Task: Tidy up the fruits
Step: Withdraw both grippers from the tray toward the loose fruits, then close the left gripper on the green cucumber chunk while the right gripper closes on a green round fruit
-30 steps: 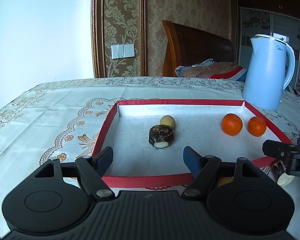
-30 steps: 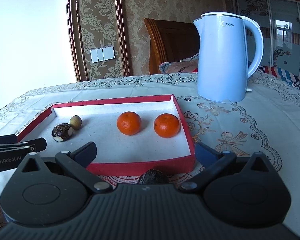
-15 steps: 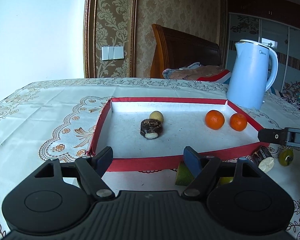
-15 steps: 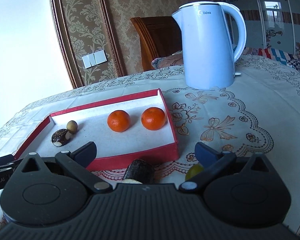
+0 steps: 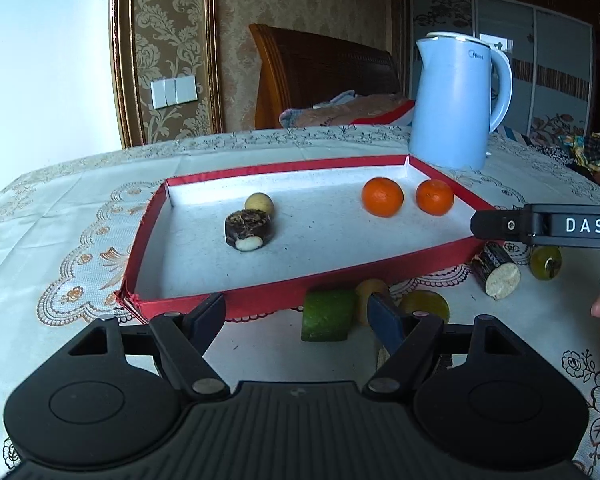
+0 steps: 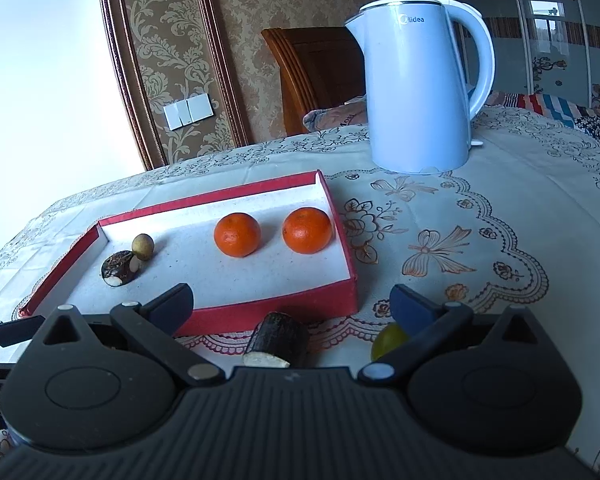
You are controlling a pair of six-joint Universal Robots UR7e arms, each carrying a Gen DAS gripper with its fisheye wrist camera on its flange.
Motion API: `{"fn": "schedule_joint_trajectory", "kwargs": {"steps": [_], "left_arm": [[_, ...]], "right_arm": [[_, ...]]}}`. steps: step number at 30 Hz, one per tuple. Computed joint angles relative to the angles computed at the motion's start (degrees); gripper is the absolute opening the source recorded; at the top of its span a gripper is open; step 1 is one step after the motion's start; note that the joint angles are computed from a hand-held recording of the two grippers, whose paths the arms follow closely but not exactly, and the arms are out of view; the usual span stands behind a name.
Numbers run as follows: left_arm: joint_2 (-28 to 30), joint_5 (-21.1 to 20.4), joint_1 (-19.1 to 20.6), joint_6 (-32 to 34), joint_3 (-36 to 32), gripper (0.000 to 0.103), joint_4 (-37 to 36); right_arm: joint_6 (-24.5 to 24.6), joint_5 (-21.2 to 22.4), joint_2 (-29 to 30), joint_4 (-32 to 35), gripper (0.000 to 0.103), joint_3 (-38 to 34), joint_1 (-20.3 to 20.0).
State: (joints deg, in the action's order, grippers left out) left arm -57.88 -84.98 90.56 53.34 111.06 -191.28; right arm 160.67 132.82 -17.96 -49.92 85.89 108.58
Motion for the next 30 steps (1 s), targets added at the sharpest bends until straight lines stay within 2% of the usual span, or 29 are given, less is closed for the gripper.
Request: {"fn": "schedule_joint_trajectory", "kwargs": {"steps": [2,5,10,11,14,16,21,22,24,30], "left_arm": [[0.3,1.8,-0.2,-1.8,-1.3,0.078,2.7],[0.3,1.3,0.1,-4.1,-2.7,0.078,5.8],[0.2,0.7,0.3,-3.7,-2.5,0.078,5.5],[0.1,0.3,0.4,-3.3,-2.5,0.075,5.9],[-0.1,-0.7,0.4,-1.3,-1.8,0.057,5.5],[-0.2,-0.9,0.4,-0.4,-1.4,0.054,5.1],[-0.1,-1.2,0.4,-0.6,-1.6,0.052,5.4],[-0.2,-1.5,0.4,-0.5,-1.6,0.040,5.8],[-0.6,-2.3,0.6,0.5,-1.6,0.031,7.2],[-0.6,-2.9,0.8,1.4,-1.1,0.028,6.0]], "right_arm": [[0.2,-0.3,0.0,0.6,0.103,-0.1,0.0],[-0.4,-0.2,0.3,0.8,0.103,-0.5,0.1],[-0.5,0.4,0.3,0.0,0.103,-0.3,0.1],[0.2,0.3,0.2,0.8,0.103,-0.5,0.0],[0.1,0.3,0.1,0.4,0.103,-0.3,0.0],[0.1,0.3,0.1,0.4,0.103,-0.1,0.0],[0.0,-0.5,0.0,1.3,0.103,-0.2,0.0],[0.0,-0.9,-0.1,1.7,0.103,-0.1,0.0],[0.0,-2.3,-0.4,2.4,0.103,0.6,-0.1],[-0.9,-6.6,-0.8,3.9,0.103,3.2,0.1]]}}
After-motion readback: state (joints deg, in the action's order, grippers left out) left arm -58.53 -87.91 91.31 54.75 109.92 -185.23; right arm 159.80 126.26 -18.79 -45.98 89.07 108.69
